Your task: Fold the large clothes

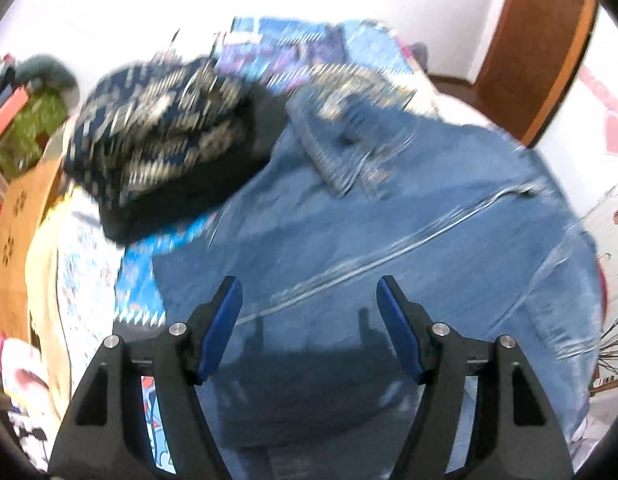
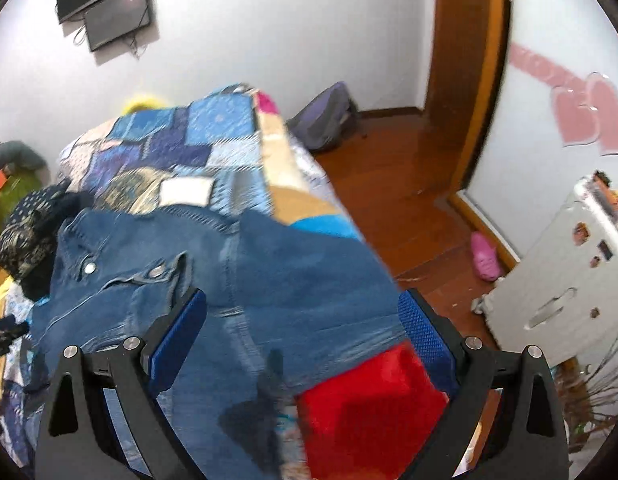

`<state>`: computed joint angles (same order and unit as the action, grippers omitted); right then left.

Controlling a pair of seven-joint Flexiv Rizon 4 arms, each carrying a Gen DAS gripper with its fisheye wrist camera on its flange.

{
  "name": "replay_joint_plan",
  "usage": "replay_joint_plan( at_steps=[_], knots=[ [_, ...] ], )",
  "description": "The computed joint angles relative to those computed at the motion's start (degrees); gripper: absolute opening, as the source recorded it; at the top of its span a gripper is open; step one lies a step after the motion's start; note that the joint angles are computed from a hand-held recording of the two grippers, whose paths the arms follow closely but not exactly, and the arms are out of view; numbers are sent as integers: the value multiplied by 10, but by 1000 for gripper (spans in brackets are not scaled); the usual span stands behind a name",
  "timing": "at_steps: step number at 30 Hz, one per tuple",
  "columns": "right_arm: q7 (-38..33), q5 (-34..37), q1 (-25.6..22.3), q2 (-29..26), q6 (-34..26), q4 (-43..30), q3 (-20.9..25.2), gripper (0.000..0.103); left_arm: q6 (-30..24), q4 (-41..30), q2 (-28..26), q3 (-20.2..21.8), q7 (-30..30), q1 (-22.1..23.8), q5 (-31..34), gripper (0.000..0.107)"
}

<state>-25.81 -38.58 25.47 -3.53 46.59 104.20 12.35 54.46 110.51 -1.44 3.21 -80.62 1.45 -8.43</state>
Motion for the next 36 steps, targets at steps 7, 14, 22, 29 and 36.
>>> replay_joint_plan(
  at_steps=[7,14,22,29,36],
  knots=[
    [18,60,-30,26,38,48,-1,95,40,-23,-2,-21,26,-23,-37,69],
    [-6,262,-50,15,128,74,0,92,34,-47,-25,-33,31,-43,-41,69],
    [-81,444,-66,-15,137,49,3,81,23,-56,-43,-34,25,-53,-36,69],
    [-70,474,-75,-47,157,33,-7,63,15,-58,-51,-34,17,-51,-47,69],
    [-51,444,-80,-75,102,-7,-16,23,17,-52,-51,-32,9,-51,-54,69]
  ],
)
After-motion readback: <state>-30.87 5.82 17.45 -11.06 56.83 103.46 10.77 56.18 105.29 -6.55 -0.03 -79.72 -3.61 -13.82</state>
